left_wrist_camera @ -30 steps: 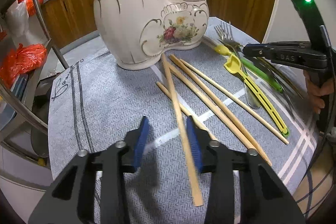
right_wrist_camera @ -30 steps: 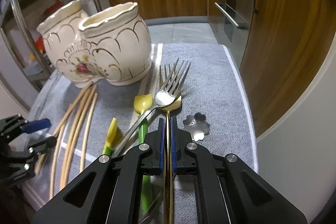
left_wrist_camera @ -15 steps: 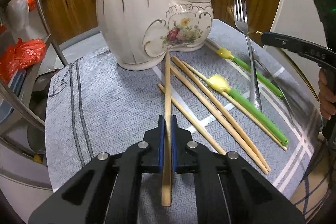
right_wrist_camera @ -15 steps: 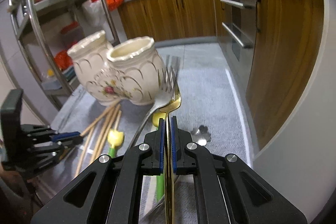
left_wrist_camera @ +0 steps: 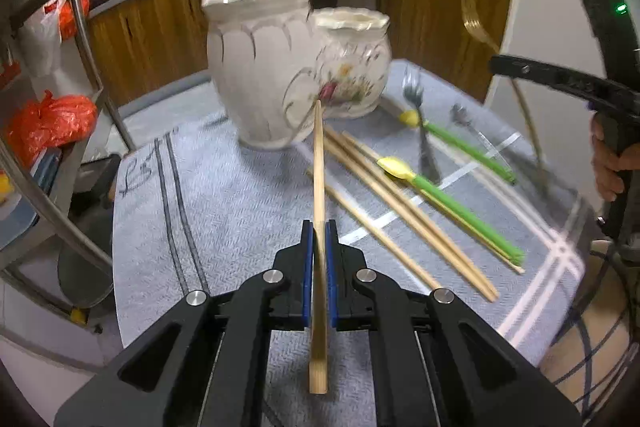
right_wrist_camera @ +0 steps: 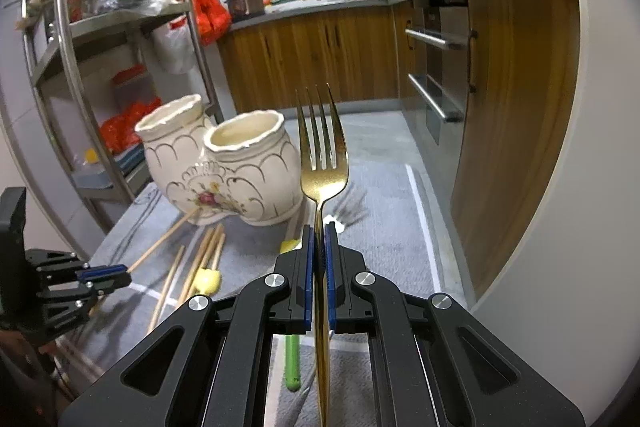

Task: Organize utensils
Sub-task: 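Lift the gold fork and chopstick and carry both over the ceramic holder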

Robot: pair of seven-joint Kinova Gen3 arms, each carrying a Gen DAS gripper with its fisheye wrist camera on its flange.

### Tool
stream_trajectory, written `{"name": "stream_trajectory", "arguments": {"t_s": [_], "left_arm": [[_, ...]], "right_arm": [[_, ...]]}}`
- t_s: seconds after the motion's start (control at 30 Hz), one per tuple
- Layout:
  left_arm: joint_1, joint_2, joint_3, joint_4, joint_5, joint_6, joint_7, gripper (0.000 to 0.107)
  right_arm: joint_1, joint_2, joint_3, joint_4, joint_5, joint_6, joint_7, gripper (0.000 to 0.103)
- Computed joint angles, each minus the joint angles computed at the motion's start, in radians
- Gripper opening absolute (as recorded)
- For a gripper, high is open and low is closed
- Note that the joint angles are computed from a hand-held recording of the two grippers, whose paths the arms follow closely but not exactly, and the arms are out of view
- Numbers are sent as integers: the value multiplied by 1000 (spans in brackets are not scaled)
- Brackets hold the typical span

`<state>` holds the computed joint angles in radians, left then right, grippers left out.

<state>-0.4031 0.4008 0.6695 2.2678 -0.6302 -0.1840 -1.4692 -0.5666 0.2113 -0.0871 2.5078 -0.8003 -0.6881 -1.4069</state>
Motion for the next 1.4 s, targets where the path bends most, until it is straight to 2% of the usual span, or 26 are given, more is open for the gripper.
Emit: {"name": "stream_trajectory", "arguments": {"t_s": [0.1, 0.2, 0.37, 0.43, 0.47, 0.57, 0.63, 0.93, 1.17, 1.3, 1.4], "left_arm": [[-78, -3, 56, 25, -79, -39, 48, 6], [-192, -8, 117, 75, -169, -159, 70, 6], [-294, 20, 159, 142, -120, -363, -43, 6], [-267, 20, 121, 155, -104, -435, -60, 6], [-237, 6, 79, 161, -109, -475, -47, 6], [-159, -20, -36, 164, -136, -590, 2, 6], [-125, -27, -75, 160, -120, -647, 10, 6], [-25, -7, -133, -14, -130, -661, 171, 6], [39, 132, -145, -249, -218, -594, 428, 6], [121, 177, -200, -307, -167, -576, 449, 6], [213, 193, -282, -307, -65, -603, 377, 6]], "right_arm": [[-21, -12, -10, 14, -22, -39, 6, 6], [-57, -28, -33, 34, -65, -109, 22, 6], [-114, -47, -75, 34, -153, -225, 90, 6], [-125, -49, -86, 19, -174, -264, 122, 6], [-120, -50, -88, 9, -166, -272, 125, 6], [-83, -52, -85, -19, -92, -268, 92, 6], [-66, -43, -82, -40, -53, -279, 79, 6], [0, -27, -57, -152, 80, -263, 85, 6], [45, 12, -39, -197, 146, -290, 41, 6], [68, 64, -29, -208, 180, -310, -21, 6], [79, 101, -21, -209, 208, -323, -67, 6]]}}
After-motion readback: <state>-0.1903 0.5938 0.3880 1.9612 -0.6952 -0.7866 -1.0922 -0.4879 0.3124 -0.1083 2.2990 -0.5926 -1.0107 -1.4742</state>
